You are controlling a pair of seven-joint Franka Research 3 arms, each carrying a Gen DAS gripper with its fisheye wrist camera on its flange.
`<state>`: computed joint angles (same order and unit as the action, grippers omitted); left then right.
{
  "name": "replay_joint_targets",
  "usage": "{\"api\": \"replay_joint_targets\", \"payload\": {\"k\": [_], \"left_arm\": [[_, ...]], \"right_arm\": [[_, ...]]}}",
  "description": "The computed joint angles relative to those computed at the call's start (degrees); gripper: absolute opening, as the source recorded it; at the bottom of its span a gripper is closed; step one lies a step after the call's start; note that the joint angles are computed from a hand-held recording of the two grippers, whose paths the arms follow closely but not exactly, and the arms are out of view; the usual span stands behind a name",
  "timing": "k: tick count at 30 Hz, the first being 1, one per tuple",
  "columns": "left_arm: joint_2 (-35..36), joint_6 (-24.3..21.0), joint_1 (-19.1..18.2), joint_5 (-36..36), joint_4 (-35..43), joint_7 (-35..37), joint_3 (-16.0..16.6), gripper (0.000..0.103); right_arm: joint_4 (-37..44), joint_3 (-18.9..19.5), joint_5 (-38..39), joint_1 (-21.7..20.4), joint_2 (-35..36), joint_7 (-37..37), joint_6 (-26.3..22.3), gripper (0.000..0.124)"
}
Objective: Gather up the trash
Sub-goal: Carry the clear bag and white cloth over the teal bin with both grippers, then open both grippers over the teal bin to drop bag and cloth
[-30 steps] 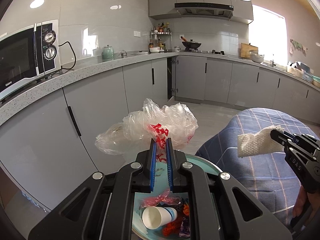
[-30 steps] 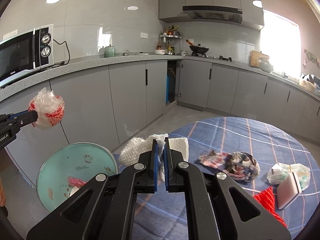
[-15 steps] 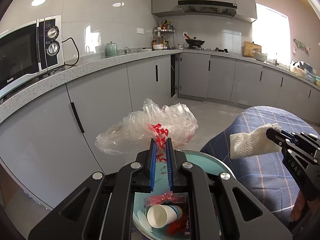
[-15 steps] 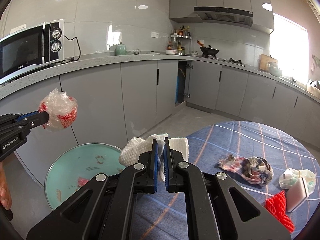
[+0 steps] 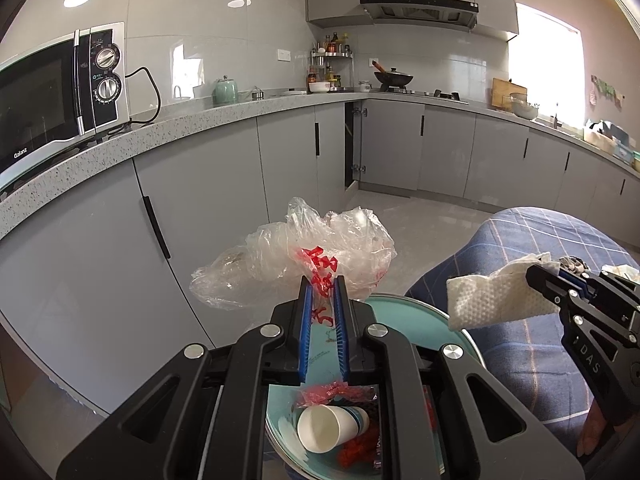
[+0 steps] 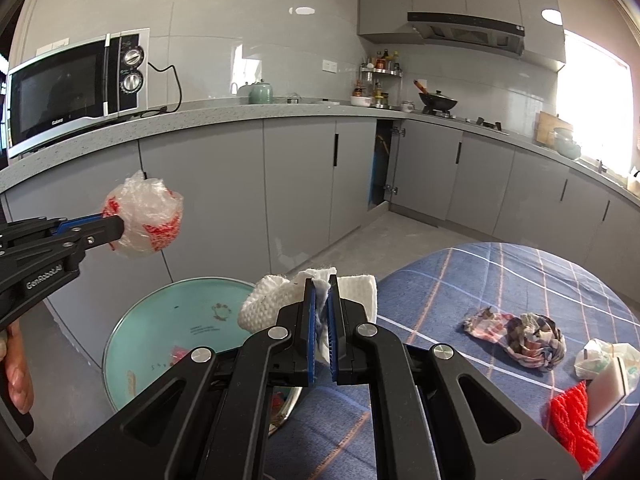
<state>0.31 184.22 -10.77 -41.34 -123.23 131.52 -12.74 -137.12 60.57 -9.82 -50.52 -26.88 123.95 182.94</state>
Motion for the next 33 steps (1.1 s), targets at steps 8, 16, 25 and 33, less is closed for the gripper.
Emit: {"api": "replay_joint_targets", "payload": {"k": [8, 16, 25, 33], "left_arm": [[0.21, 0.78, 0.16, -10.58, 1.54, 9.44, -1.2, 0.052], [0.2, 0.99, -0.4, -13.41, 1.7, 12.13, -1.45, 0.065], [0.45, 0.44, -3.82, -15.83, 1.18, 15.15, -3.07, 0.074], [2.06, 0.08, -6.9, -8.42, 1.29, 10.9, -7.85, 0.077]], "right_arm": [[-1.04, 0.11, 1.23, 1.15, 0.49, -1.64, 2.69, 0.048], [-4.53, -6.22, 4.86, 7.14, -1.96, -3.72, 1.35, 0.056], [-15.83, -19.2, 3.16, 15.39, -15.26, -1.35, -6.41, 0.059], [-25.9, -28.92, -2.0, 17.5, -29.5, 1.12, -17.24, 0.061]]}}
